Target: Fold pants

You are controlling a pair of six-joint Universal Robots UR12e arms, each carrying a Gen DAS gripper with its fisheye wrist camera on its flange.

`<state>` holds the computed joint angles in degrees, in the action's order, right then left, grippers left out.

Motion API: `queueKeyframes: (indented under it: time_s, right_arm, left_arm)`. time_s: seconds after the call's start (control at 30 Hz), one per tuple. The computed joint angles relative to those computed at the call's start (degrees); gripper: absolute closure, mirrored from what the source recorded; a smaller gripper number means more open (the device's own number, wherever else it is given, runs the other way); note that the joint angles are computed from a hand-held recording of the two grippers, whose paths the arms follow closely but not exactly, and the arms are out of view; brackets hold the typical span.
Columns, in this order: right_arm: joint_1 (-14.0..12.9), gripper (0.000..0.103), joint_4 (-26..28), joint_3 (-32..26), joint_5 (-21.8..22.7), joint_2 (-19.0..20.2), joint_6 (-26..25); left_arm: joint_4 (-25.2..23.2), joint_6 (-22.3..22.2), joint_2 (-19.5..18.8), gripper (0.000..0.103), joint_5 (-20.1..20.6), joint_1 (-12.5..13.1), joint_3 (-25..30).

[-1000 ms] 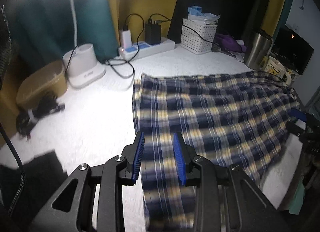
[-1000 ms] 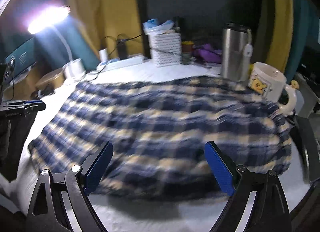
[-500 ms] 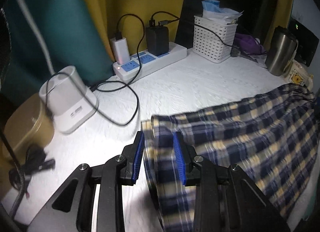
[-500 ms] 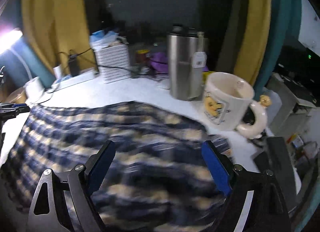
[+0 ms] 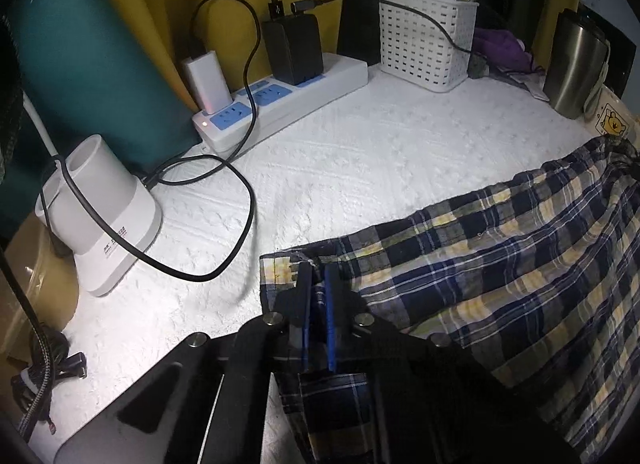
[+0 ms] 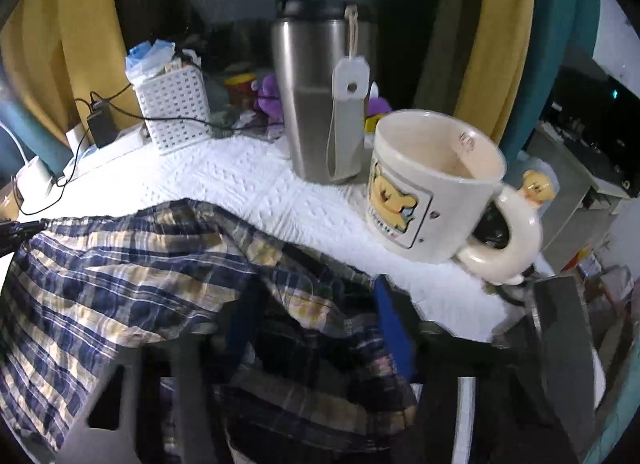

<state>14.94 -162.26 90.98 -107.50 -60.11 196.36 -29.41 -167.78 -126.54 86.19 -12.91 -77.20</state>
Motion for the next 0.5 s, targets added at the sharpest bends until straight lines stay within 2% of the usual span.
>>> queueKeyframes:
  time_s: [0.03, 0.07, 0.1, 0.13, 0.3, 0.37, 0.5]
  right_arm:
    - [-0.11, 0.062, 0.21, -0.15, 0.43, 0.17, 0.04]
    - [-0.10, 0.068, 0.23, -0.34, 0.30, 0.36, -0.25]
    - [-0.07, 0.083, 0.01, -0.49, 0.29, 0.50, -0.54]
    - [-0.07, 0.087, -0.11, -0.72, 0.44, 0.61, -0.86]
    - [0.07, 0.087, 0.50, -3.01, -0.03, 1.67, -2.27]
    - [-0.04, 0.087, 1.91, -4.25, -0.24, 2.27, -2.25]
    - [-0.02, 0.087, 5.81, -6.53, -1.62, 3.55, -1.20]
  left_arm:
    - [1.47, -0.56, 0.09, 0.100, 0.21, 0.02, -0.46]
    - [2.71, -1.00, 0.30, 0.101, 0.55, -0.06, -0.98]
    - [4.10, -1.34, 0.50, 0.101, 1.15, -0.14, -1.47]
    - [5.81, -1.78, 0.77, 0.101, 1.95, -0.22, -2.08]
    - [11.79, -4.60, 1.80, 0.101, 5.70, -0.40, -3.96]
    - [11.82, -4.30, 1.55, 0.101, 6.71, -0.40, -3.90]
    - [8.09, -4.25, -0.15, 0.100, 7.15, -0.52, -2.11]
